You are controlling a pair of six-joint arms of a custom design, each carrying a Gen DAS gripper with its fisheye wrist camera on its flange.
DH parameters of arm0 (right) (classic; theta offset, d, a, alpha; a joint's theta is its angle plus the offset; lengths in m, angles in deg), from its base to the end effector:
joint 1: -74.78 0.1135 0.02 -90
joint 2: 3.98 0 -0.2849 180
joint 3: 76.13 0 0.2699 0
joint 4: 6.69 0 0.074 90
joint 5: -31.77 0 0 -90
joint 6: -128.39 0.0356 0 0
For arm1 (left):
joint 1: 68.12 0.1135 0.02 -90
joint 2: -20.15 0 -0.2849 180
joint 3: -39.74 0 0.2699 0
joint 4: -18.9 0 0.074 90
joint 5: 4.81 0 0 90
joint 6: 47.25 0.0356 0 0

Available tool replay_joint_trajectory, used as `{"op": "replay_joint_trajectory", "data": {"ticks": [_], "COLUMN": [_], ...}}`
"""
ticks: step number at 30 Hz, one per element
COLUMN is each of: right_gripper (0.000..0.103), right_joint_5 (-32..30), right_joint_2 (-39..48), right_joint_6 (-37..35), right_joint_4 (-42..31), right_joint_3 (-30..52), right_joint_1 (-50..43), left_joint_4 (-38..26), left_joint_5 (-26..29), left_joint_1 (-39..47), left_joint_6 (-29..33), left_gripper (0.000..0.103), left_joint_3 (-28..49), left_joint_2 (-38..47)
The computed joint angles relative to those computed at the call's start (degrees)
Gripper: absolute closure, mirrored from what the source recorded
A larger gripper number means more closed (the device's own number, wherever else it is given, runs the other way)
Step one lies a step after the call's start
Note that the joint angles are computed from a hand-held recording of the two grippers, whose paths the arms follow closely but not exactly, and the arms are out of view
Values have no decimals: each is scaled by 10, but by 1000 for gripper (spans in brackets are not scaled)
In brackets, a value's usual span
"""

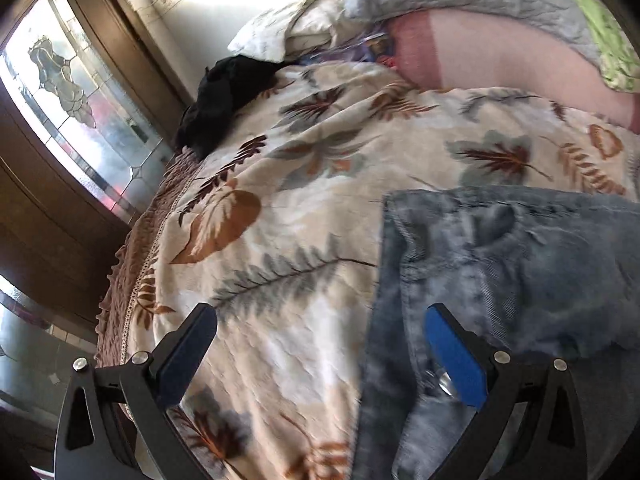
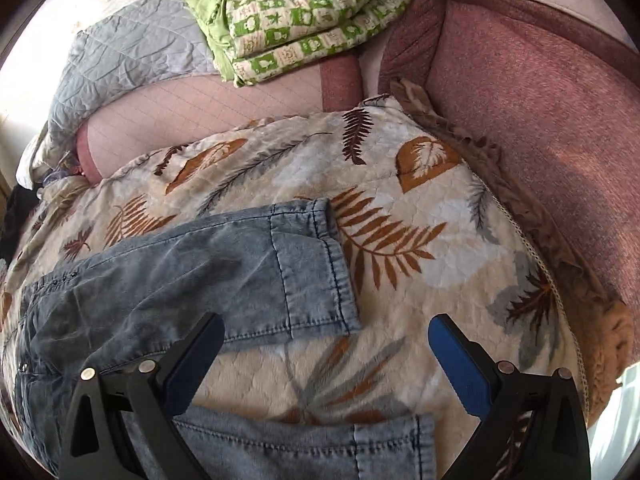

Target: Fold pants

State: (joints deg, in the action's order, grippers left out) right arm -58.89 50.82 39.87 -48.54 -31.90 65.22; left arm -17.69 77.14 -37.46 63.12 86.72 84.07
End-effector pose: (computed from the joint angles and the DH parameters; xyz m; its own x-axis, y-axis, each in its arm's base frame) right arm 0.1854 -0.0308 0.2099 -0.7771 0.1571 -0.6094 0.1793 0.9835 0.0249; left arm 0.1849 0.1154 0.2029 -0.8492 -0.1027 -0.5180 -0.2997 0.9014 0.3125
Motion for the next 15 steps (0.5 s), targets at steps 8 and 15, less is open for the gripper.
{"op": "replay_joint_trajectory", "data": {"ticks": [8,15], "right_gripper": [0,0], "right_joint_5": [3,-44], "right_joint_2": [122,261], "right_joint_6": [-4,-6], "right_joint_4": [52,91], "right_joint_3": [52,127], "right_joint_1": [15,-37], "left_joint_4": [9,17], "left_joint_5": [3,33], "left_joint_1": [-28,-74], "left_joint_6": [-61,-139], "left_gripper": [0,0], "left_joint_3": [150,227], "left_joint_2": [233,371]}}
